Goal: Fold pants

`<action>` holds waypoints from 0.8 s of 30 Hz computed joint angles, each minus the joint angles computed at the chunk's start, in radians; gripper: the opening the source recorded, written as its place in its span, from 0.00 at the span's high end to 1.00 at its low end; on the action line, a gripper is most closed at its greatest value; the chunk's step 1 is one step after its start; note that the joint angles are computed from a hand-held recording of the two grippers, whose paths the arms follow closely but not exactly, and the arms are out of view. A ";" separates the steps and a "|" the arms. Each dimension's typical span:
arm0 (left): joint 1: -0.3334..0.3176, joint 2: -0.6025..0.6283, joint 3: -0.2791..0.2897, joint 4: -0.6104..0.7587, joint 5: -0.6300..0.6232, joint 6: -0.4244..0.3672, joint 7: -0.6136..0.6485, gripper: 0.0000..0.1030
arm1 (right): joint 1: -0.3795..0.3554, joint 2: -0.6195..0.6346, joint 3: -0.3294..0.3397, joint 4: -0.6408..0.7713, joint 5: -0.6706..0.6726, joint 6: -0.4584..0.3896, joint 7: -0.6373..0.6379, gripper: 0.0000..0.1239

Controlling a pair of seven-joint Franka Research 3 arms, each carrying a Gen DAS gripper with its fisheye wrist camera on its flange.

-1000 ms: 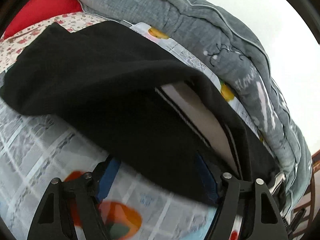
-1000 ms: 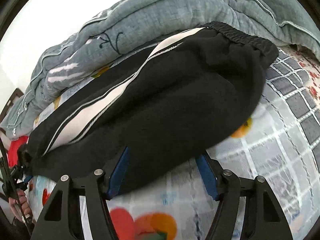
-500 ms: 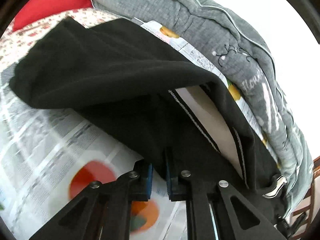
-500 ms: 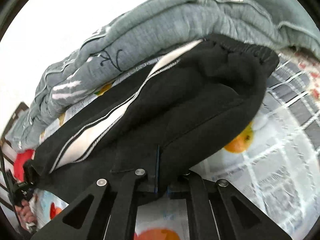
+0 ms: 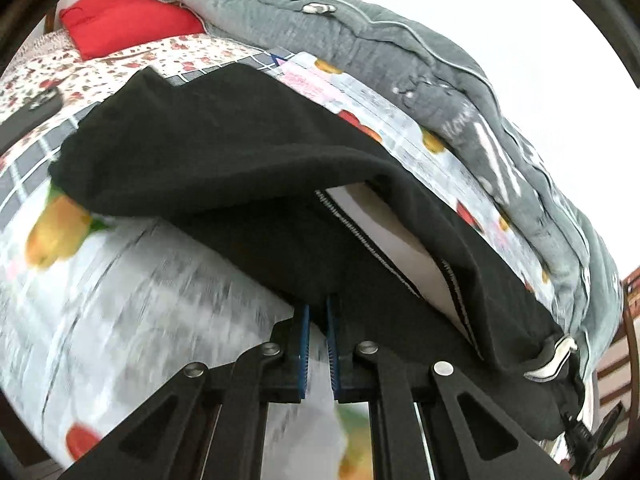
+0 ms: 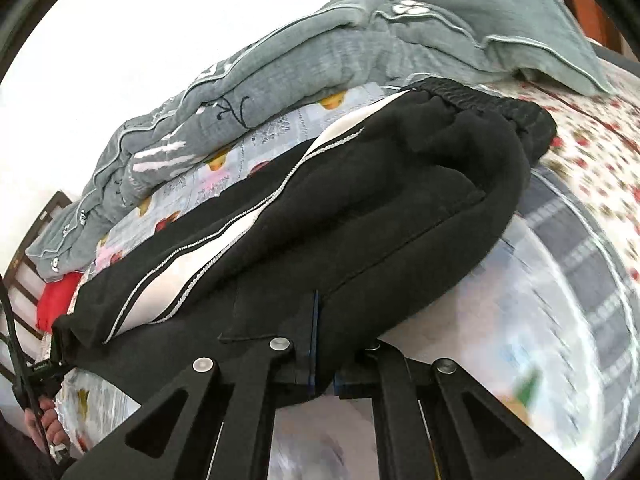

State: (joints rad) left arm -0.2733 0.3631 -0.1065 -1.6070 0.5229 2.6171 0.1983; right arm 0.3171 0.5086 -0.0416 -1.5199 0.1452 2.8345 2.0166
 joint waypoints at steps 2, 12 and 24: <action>-0.012 -0.047 -0.002 -0.067 0.023 0.009 -0.015 0.92 | -0.007 -0.056 0.008 -0.084 0.009 0.025 -0.015 0.96; -0.009 -0.160 -0.028 -0.218 0.060 -0.015 -0.081 0.81 | 0.094 -0.219 -0.111 -0.252 -0.275 -0.014 0.135 0.85; 0.036 -0.266 -0.039 -0.344 0.253 0.065 -0.275 0.48 | 0.058 -0.131 0.015 -0.071 -0.297 -0.058 0.061 0.60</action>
State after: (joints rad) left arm -0.2376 0.0969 -0.1456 -1.9512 0.7757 2.6819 -0.0768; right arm 0.3747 0.3772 -0.0271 -1.5908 -0.1518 2.7762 2.0774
